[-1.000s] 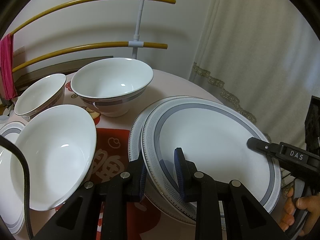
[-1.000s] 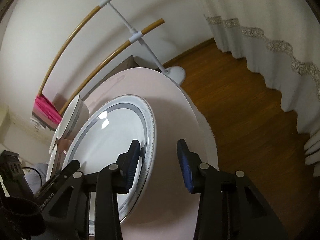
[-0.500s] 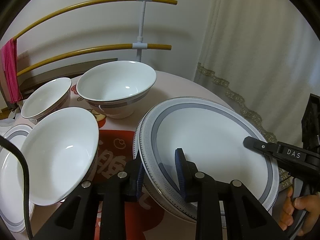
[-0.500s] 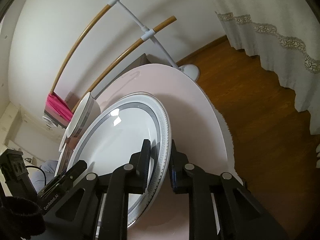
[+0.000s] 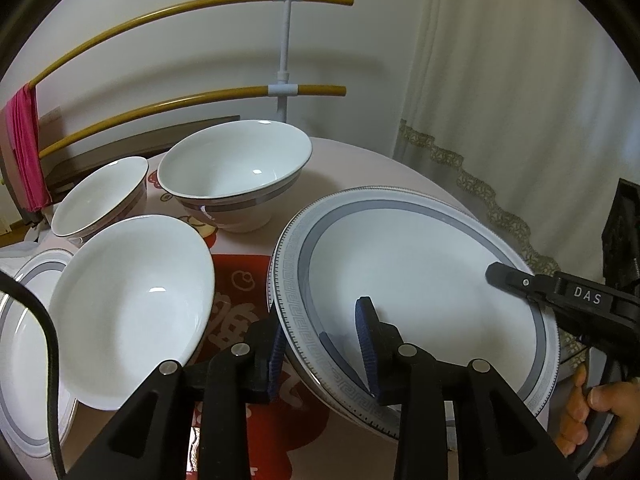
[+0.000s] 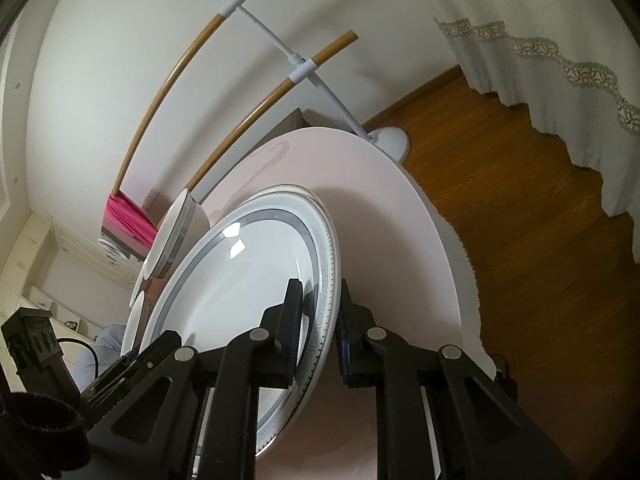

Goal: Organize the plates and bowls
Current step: 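Lower the held plate with both grippers onto the other grey-rimmed plate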

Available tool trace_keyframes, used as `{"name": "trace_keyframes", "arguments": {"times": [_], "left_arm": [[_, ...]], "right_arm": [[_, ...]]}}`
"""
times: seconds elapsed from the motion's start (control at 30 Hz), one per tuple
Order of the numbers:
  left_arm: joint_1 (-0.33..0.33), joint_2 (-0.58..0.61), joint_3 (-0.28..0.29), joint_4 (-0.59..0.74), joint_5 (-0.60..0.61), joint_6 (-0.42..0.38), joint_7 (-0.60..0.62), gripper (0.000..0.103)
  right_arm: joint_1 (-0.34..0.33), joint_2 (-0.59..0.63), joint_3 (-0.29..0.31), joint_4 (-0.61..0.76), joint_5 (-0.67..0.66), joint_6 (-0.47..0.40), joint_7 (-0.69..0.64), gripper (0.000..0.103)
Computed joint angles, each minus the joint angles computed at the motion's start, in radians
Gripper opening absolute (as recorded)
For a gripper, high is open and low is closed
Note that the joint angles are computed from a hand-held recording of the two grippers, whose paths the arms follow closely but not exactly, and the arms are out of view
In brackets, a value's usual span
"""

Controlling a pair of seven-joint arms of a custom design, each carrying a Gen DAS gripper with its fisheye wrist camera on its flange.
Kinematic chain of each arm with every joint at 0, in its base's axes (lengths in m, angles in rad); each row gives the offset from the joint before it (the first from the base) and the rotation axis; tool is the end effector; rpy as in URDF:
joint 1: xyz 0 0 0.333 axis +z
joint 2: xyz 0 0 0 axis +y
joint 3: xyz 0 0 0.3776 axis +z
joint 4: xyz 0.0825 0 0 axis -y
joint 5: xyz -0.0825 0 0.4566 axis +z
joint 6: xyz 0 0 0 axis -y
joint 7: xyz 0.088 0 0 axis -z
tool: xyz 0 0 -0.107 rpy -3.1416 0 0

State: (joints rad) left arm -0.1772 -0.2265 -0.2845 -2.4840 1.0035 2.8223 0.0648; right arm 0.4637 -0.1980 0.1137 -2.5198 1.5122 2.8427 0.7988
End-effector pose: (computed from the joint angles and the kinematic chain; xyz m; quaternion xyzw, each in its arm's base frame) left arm 0.4450 -0.2711 0.4252 -0.7021 0.6058 -0.2812 0.2471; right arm 0.4412 0.2248 0.3835 -0.6380 0.6549 0.0762 0.3978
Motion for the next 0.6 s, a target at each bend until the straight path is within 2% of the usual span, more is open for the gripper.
{"name": "trace_keyframes", "arguments": {"times": [0.17, 0.3, 0.6], "left_arm": [[-0.005, -0.004, 0.003, -0.002, -0.021, -0.004, 0.021, 0.034], [-0.011, -0.007, 0.001, -0.001, -0.040, -0.016, 0.043, 0.044], [-0.025, -0.009, 0.001, -0.002, -0.069, -0.044, 0.068, 0.047]], "right_arm": [[0.000, 0.001, -0.001, 0.001, 0.006, -0.001, -0.010, 0.014], [-0.001, 0.001, 0.000, 0.001, -0.003, 0.000, -0.004, 0.014], [0.006, 0.005, 0.005, 0.005, -0.009, 0.015, 0.002, 0.015]]}}
